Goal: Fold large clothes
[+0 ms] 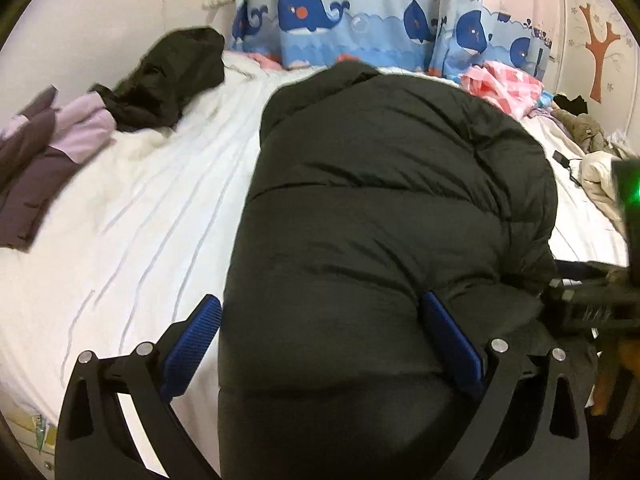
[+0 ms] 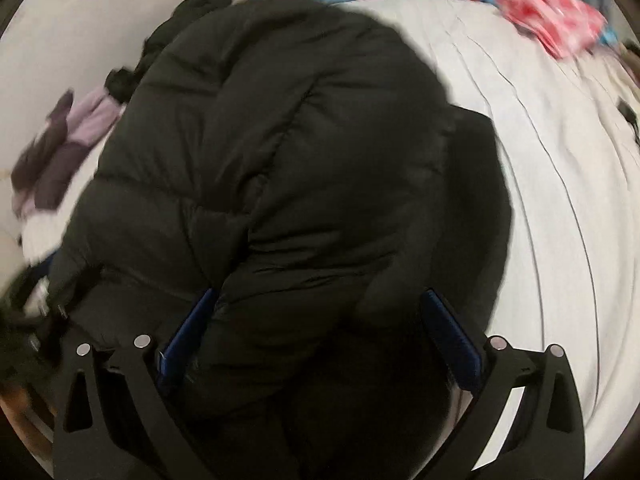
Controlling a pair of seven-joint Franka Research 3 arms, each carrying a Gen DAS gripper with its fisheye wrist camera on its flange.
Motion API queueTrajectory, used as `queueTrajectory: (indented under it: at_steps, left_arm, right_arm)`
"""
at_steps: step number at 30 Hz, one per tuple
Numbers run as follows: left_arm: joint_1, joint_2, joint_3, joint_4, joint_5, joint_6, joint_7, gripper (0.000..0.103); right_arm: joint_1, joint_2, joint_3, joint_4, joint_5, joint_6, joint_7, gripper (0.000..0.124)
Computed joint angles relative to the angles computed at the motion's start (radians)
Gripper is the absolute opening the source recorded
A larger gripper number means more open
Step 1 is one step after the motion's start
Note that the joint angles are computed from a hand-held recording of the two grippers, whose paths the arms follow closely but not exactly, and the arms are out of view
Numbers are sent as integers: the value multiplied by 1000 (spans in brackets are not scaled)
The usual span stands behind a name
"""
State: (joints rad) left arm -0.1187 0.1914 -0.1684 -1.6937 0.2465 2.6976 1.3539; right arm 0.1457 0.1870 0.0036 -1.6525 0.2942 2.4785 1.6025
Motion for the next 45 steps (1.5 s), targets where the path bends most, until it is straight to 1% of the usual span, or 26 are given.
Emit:
queueTrajectory:
  at_steps: [2,4,5,6,7,8,10,11,13,15,18,19,21,23,25,27,29,31,32,33,34,35,38,40,42,45]
  left_arm:
    - [-14,-27,18,-44,57,42,-66,96]
    - [-10,-43,18,-66,62,65,-93,96]
    - [-7,-40,15,-61,54,68,-99,96]
    - [-3,-42,12,-66,39,74,-105,96]
    - [1,-43,8,-69,23,81,-106,96]
    - [2,-44,5,-73,12,83,-111,96]
    - [-3,-49,8,-84,26,91,-139,96]
    - [-11,-53,15,-89,56,93,-167,96]
    - [-14,-60,18,-94,82,91,-193,96]
    - [-8,-65,12,-96,73,85,-179,96]
    - [-8,-99,7,-120,85,67,-151,96]
    - [-6,-110,4,-130,78,66,-136,96]
    - [-4,-138,-1,-152,57,54,-99,96]
    - [-4,-169,-1,-182,52,56,-93,96]
    - [-4,-189,-1,-196,35,43,-77,96]
    - [-4,-195,0,-198,29,30,-69,96]
    - [-4,-200,0,-201,44,24,-73,96]
    - [-5,-198,-2,-195,62,11,-81,96]
    - [-5,-191,-2,-186,63,5,-80,96]
    - [-6,-189,-2,-184,56,1,-73,96]
    - [-7,-188,-3,-182,52,-7,-67,96]
    - [-8,-181,-3,-174,58,-17,-64,96]
    - [-8,-183,-3,-176,55,-21,-56,96]
    - [-9,-187,-3,-181,49,-25,-52,96]
    - [-10,-192,-4,-181,27,-39,-33,96]
    - [-11,-200,-4,-179,-12,-60,2,96]
  right_arm:
    - [10,-62,4,-78,-4,96,-4,97]
    - [17,-131,13,-171,15,183,-39,97]
    - [23,-156,13,-210,-9,212,-31,97]
    - [27,-177,14,-243,-39,216,-9,97]
    - [24,-173,11,-243,-18,185,-18,97]
    - [16,-153,6,-214,64,119,-53,97]
    - [3,-143,2,-205,144,98,-89,97]
    - [2,-143,2,-206,149,106,-91,97]
    - [9,-176,9,-254,152,182,-93,97]
    - [24,-222,19,-314,216,265,-133,97]
    - [41,-268,31,-387,175,377,-129,97]
    - [51,-281,28,-405,196,406,-157,97]
    - [62,-308,26,-443,215,452,-169,97]
    - [53,-314,36,-459,164,472,-115,97]
    - [67,-302,17,-441,184,482,-149,97]
    - [62,-324,28,-464,156,505,-121,97]
    - [54,-326,35,-461,122,500,-90,97]
    - [32,-314,50,-439,46,455,-24,97]
    - [21,-297,53,-414,1,402,11,97]
    - [12,-263,56,-358,-53,293,51,97]
    - [14,-233,52,-313,-88,215,74,97]
    - [19,-219,49,-294,-107,193,87,97]
    - [32,-229,36,-310,-91,214,72,97]
    - [39,-256,34,-351,-70,278,53,97]
    - [36,-282,40,-388,-105,326,82,97]
    - [47,-311,34,-413,-52,319,68,97]
